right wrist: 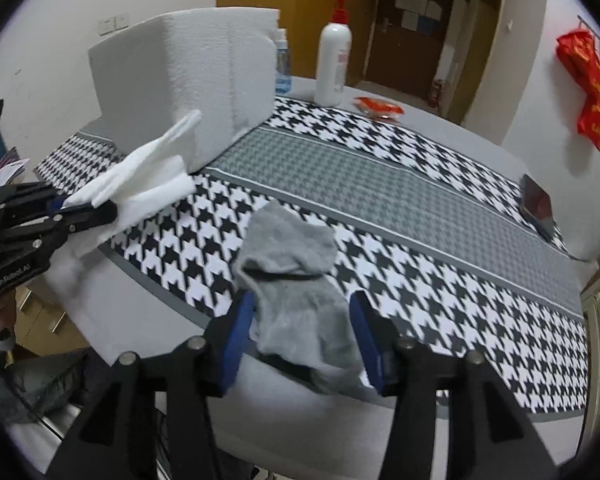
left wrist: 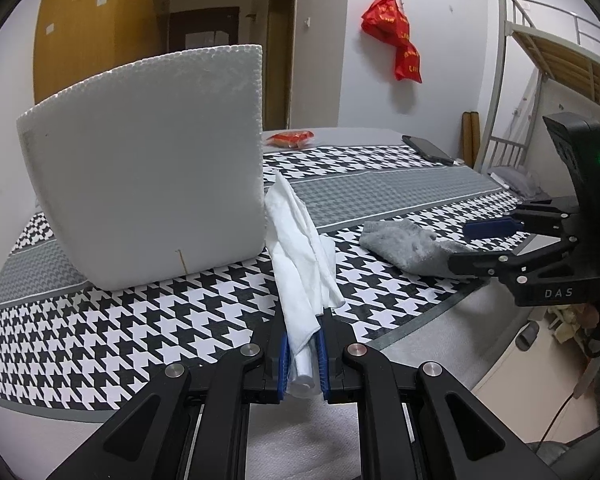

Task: Organize soft objects
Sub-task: 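Close the right gripper on the grey sock and lift it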

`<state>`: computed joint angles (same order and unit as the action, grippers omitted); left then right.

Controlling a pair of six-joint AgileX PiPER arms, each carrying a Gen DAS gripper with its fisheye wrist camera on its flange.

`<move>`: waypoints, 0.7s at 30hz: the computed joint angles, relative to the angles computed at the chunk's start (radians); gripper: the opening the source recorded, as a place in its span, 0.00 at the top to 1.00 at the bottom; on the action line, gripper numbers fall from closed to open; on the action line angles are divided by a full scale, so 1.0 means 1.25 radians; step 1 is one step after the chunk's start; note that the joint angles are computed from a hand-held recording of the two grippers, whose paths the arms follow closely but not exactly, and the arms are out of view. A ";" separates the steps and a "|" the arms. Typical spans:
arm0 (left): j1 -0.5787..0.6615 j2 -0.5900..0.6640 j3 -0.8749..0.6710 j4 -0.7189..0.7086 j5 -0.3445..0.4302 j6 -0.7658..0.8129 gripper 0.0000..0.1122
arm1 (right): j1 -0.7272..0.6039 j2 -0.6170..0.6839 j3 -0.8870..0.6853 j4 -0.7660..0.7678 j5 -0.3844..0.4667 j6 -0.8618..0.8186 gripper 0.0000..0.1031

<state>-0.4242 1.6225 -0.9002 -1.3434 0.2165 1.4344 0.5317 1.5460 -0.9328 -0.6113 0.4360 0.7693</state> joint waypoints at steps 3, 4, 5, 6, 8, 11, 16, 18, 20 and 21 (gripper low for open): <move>0.005 0.005 -0.003 -0.021 0.005 0.018 0.89 | -0.010 0.019 -0.009 0.016 -0.029 -0.016 0.47; 0.006 0.003 -0.001 -0.021 0.007 0.019 0.89 | -0.013 0.025 -0.011 0.024 -0.039 -0.022 0.47; 0.008 0.003 0.000 -0.025 0.008 0.024 0.89 | -0.019 0.032 -0.016 0.047 -0.048 -0.043 0.47; 0.009 0.005 -0.001 -0.023 0.008 0.023 0.89 | -0.028 0.043 -0.024 0.074 -0.057 -0.066 0.47; 0.008 0.001 -0.002 -0.002 0.009 0.002 0.89 | -0.028 0.054 -0.028 0.073 -0.061 -0.065 0.47; 0.012 0.000 -0.002 0.005 0.012 -0.004 0.89 | -0.034 0.071 -0.040 0.127 -0.052 -0.119 0.53; 0.016 -0.003 -0.003 0.009 0.014 -0.008 0.89 | -0.041 0.069 -0.031 0.148 -0.062 -0.123 0.81; 0.018 -0.005 -0.004 0.000 0.020 -0.002 0.89 | -0.037 0.066 -0.026 0.100 -0.061 -0.060 0.88; 0.021 -0.008 -0.008 0.010 0.026 -0.015 0.89 | -0.038 0.053 -0.012 0.092 -0.077 -0.036 0.88; 0.022 -0.009 -0.011 0.024 0.030 -0.030 0.89 | -0.037 0.042 -0.001 0.080 -0.088 -0.016 0.88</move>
